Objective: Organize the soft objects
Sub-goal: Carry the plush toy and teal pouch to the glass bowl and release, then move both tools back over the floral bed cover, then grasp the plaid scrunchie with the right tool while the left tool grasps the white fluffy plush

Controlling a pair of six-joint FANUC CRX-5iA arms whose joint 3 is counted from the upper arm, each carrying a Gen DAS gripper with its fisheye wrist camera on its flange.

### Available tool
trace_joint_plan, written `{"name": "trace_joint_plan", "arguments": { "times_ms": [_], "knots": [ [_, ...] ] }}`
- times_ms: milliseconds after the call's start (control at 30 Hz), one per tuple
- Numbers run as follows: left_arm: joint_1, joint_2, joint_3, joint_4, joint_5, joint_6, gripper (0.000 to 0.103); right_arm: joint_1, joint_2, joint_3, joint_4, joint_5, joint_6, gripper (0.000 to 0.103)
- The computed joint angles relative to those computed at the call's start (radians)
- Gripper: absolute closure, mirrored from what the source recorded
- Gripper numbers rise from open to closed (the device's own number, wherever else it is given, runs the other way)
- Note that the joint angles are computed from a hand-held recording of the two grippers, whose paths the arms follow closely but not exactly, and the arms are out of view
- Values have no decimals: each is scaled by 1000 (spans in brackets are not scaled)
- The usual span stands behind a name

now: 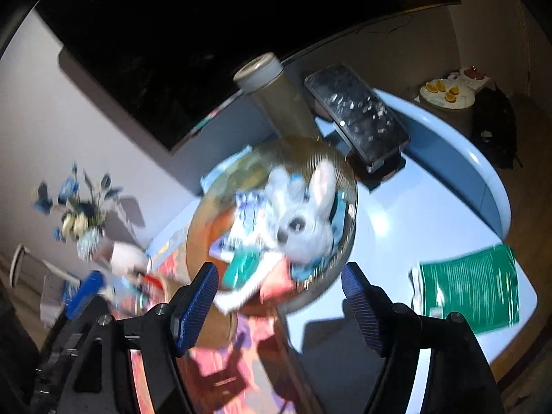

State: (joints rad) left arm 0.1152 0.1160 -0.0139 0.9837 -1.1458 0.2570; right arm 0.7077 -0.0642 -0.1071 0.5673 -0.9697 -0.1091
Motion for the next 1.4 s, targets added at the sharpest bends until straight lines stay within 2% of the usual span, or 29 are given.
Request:
{"name": "trace_joint_plan", "arguments": {
  "times_ms": [133, 167, 233, 333, 467, 600, 767, 833, 900, 967, 1067, 1300, 1400],
  "knots": [
    [109, -24, -22, 14, 6, -3, 17, 56, 12, 19, -30, -61, 25, 30],
    [133, -18, -15, 12, 2, 12, 17, 67, 13, 19, -41, -64, 30, 30],
    [186, 9, 18, 9, -14, 62, 17, 86, 26, 29, -70, -63, 47, 23],
    [261, 63, 82, -6, -39, 146, 17, 109, 61, 60, -102, -58, 79, 22],
    [335, 103, 129, -36, 2, 206, 17, 136, 140, 149, -145, -51, 164, 22],
    [388, 137, 159, -78, 49, 252, 17, 156, 252, 289, -196, -75, 308, 22],
    [410, 205, 221, -138, 48, 290, 17, 180, 421, 512, -265, -118, 522, 21],
    [409, 235, 246, -163, 24, 292, 17, 186, 473, 576, -280, -116, 583, 21],
    [402, 277, 283, -186, -32, 266, 17, 191, 519, 627, -292, -99, 637, 21],
    [394, 292, 283, -197, -49, 229, 17, 190, 548, 655, -308, -76, 661, 21],
    [364, 310, 289, -226, -29, 192, 17, 177, 592, 693, -347, -29, 676, 21],
    [300, 397, 381, -291, 6, 219, 17, 162, 717, 822, -330, -89, 641, 21],
    [278, 410, 380, -308, 44, 210, 17, 145, 761, 877, -349, -110, 639, 21]
  ]
}}
